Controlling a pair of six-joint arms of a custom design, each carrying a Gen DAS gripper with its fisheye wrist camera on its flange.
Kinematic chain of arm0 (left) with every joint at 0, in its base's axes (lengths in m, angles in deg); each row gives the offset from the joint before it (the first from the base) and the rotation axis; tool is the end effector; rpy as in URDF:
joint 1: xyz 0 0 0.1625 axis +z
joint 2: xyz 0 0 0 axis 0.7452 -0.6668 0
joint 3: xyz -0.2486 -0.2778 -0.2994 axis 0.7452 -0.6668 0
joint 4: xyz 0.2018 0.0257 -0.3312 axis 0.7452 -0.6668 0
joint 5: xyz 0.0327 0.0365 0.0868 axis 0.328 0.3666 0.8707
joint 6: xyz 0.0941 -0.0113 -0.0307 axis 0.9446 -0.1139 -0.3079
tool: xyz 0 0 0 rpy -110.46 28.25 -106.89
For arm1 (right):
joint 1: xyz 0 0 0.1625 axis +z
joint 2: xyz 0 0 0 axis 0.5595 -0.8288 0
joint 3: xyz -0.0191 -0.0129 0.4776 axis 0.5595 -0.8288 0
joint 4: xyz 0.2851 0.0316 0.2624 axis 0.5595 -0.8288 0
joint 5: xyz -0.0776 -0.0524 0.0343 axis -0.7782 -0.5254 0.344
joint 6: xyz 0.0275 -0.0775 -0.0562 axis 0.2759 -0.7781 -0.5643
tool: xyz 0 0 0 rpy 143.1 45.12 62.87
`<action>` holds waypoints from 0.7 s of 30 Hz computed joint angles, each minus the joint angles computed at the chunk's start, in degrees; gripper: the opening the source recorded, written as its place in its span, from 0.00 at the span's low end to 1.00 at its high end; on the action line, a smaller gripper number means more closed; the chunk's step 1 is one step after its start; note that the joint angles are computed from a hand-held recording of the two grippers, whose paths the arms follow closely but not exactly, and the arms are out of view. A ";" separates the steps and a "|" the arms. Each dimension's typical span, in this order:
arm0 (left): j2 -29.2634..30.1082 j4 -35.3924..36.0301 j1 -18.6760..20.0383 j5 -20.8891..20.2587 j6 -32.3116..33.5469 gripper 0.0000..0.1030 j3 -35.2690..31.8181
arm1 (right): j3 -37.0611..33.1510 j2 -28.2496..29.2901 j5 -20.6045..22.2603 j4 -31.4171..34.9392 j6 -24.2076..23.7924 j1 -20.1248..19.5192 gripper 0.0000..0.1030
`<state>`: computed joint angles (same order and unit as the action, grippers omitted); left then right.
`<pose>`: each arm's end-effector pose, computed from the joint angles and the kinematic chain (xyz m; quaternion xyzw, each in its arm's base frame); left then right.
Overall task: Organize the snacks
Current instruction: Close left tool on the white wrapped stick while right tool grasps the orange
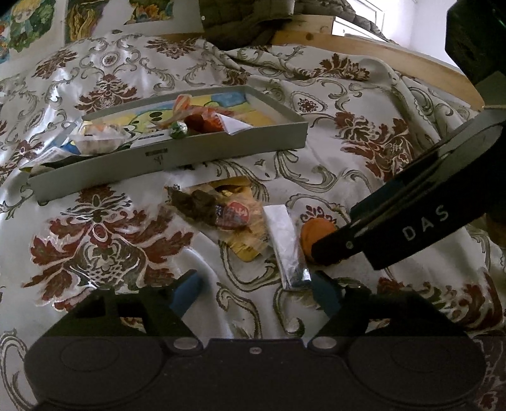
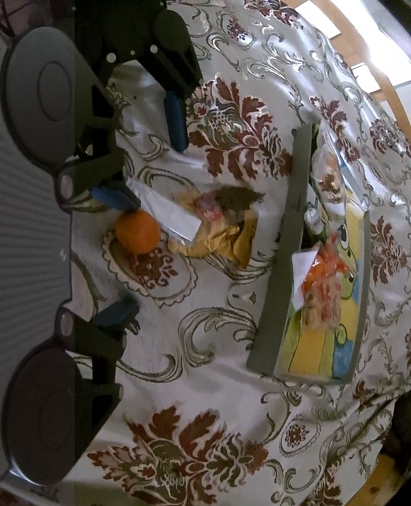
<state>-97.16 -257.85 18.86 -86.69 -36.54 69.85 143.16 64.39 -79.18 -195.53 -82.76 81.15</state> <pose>0.0325 -0.4361 0.2223 0.1676 0.8580 -0.3709 0.3134 0.3599 -0.5554 -0.0765 0.4150 -0.8788 0.0647 0.2266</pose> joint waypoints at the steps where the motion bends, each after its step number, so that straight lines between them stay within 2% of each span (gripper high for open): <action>1: 0.12 -0.13 0.06 -0.03 0.16 0.74 -0.08 | -0.09 0.05 -0.08 0.29 -0.05 0.02 0.60; 15: 0.12 0.08 0.70 -0.49 -0.91 0.63 -1.27 | 0.49 0.32 1.33 -2.84 -0.59 -0.29 0.39; 21: 1.39 -3.22 0.81 -1.90 2.53 0.61 -1.59 | 0.45 0.91 1.59 -4.37 -2.13 -0.18 0.38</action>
